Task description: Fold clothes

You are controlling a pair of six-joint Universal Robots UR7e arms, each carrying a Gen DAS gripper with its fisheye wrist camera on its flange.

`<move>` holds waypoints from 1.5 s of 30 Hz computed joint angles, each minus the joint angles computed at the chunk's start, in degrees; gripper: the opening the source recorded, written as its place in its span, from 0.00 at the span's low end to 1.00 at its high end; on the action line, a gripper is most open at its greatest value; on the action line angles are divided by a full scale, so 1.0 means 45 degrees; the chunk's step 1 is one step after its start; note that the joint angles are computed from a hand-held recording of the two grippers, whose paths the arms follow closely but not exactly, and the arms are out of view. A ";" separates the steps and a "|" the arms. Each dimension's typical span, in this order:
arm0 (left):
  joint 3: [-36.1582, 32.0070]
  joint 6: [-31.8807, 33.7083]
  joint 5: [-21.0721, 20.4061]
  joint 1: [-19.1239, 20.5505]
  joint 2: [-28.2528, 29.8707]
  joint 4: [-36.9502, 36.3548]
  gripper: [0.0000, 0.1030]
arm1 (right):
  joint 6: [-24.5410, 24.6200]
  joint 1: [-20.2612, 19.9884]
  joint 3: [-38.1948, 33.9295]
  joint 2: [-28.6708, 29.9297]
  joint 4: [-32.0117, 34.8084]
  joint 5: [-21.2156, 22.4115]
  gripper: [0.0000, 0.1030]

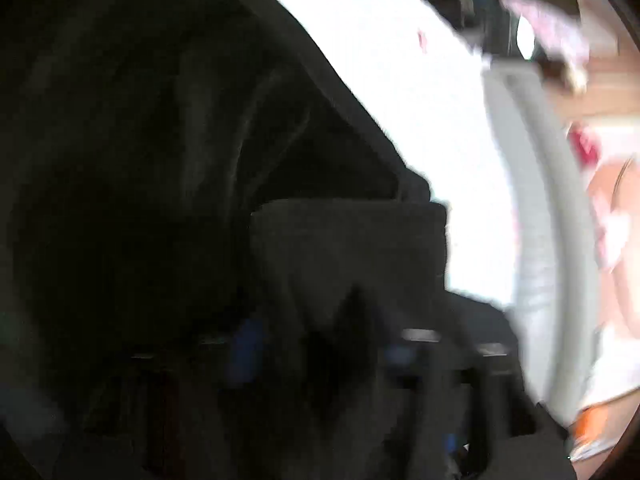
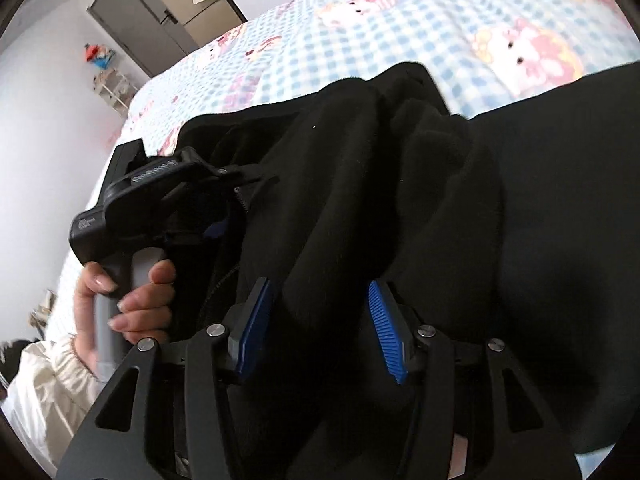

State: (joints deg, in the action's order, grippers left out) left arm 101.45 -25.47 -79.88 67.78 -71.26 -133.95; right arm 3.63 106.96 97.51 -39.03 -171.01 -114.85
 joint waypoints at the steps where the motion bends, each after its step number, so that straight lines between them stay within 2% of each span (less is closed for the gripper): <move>1: -0.0120 0.0437 0.0516 -0.0274 -0.0120 0.0498 0.15 | -0.0050 -0.0003 -0.0070 0.0065 -0.0082 0.0004 0.50; 4: -0.0504 0.1666 0.1890 -0.1040 -0.0456 0.1900 0.14 | -0.0273 0.0164 -0.0113 0.0054 -0.0590 -0.0386 0.50; 7: -0.1081 0.2138 0.2174 -0.1247 -0.0712 0.2739 0.14 | -0.0489 0.0328 -0.0291 0.0147 -0.1072 -0.0950 0.54; 10: -0.2077 0.2496 0.2352 -0.1708 -0.0428 0.3964 0.14 | -0.0545 0.0397 -0.0505 0.0289 -0.1043 -0.1520 0.55; 12: -0.2732 0.3304 0.2402 -0.2066 -0.0340 0.4880 0.14 | -0.0724 0.0323 -0.0552 0.0316 -0.1081 -0.1477 0.55; 15: -0.3019 0.4374 0.2567 -0.2768 -0.0291 0.6187 0.25 | -0.0675 0.0153 -0.0617 0.0242 -0.0647 -0.1034 0.58; 16: -0.3083 0.4383 0.2636 -0.2728 -0.0129 0.6284 0.38 | -0.0500 0.0021 -0.0626 0.0217 -0.0286 -0.0608 0.59; 17: -0.3145 0.4250 0.2674 -0.2614 0.0088 0.6228 0.48 | -0.0298 -0.0165 -0.0625 0.0199 0.0012 0.0028 0.59; 20: -0.3397 0.3323 0.1748 -0.1813 0.0688 0.5921 0.51 | 0.0176 -0.0746 -0.0521 0.0322 0.0025 0.2054 0.59; 21: -0.3384 0.2988 0.1528 -0.1549 0.0733 0.5719 0.51 | 0.0280 -0.0873 -0.0503 0.0395 -0.0044 0.2460 0.58; 24: -0.3291 0.2365 0.1105 -0.1104 0.1014 0.4574 0.51 | 0.0361 -0.0878 -0.0620 0.0574 -0.0116 0.2226 0.56; 27: -0.2763 0.2424 0.1554 -0.1406 0.0864 0.3282 0.51 | 0.0278 -0.0864 -0.0692 0.0553 0.0022 0.2034 0.56; 28: -0.2575 0.2459 0.1756 -0.1534 0.0805 0.2859 0.53 | 0.0361 -0.0825 -0.0791 0.0592 0.0161 0.1736 0.61; 29: -0.2550 0.2446 0.1953 -0.1608 0.0819 0.2773 0.58 | 0.0539 -0.0765 -0.0926 0.0659 0.0349 0.1336 0.65; 30: -0.2636 0.2393 0.2148 -0.1643 0.0883 0.2931 0.59 | 0.0699 -0.0735 -0.1127 0.0767 0.0483 0.0975 0.74; 32: -0.2548 0.2274 0.2305 -0.1676 0.0781 0.2925 0.57 | 0.0928 -0.0780 -0.1779 0.1132 0.0533 0.0386 0.74; 35: -0.1819 0.2604 0.1152 -0.1463 0.0091 0.2149 0.56 | 0.0232 -0.0897 -0.2950 0.1807 0.0209 0.0061 0.78; 36: -0.1639 0.2741 0.0727 -0.1380 -0.0090 0.2031 0.56 | 0.0156 -0.1012 -0.3371 0.1993 0.0706 0.0263 0.81; 37: -0.1529 0.2880 0.0444 -0.1313 -0.0179 0.1981 0.55 | 0.0079 -0.1124 -0.3809 0.2188 0.1213 0.0460 0.79; 38: -0.1481 0.2961 0.0307 -0.1277 -0.0221 0.2049 0.55 | -0.0001 -0.1233 -0.4265 0.2393 0.1730 0.0651 0.70; 39: -0.1440 0.3001 0.0200 -0.1253 -0.0277 0.2171 0.55 | -0.0134 -0.1295 -0.4602 0.2550 0.2098 0.0782 0.25; 41: -0.1339 0.3059 -0.0061 -0.1242 -0.0386 0.2278 0.55 | -0.0658 -0.1207 -0.4650 0.2608 0.1956 0.0714 0.19; 44: -0.1064 0.3042 -0.0628 -0.1161 -0.0333 0.1823 0.55 | -0.1696 -0.0771 -0.3751 0.2102 -0.0317 -0.0030 0.15; 45: -0.0961 0.3000 -0.1064 -0.1077 -0.0277 0.1545 0.56 | -0.1943 -0.0649 -0.3438 0.1847 -0.1052 -0.0215 0.15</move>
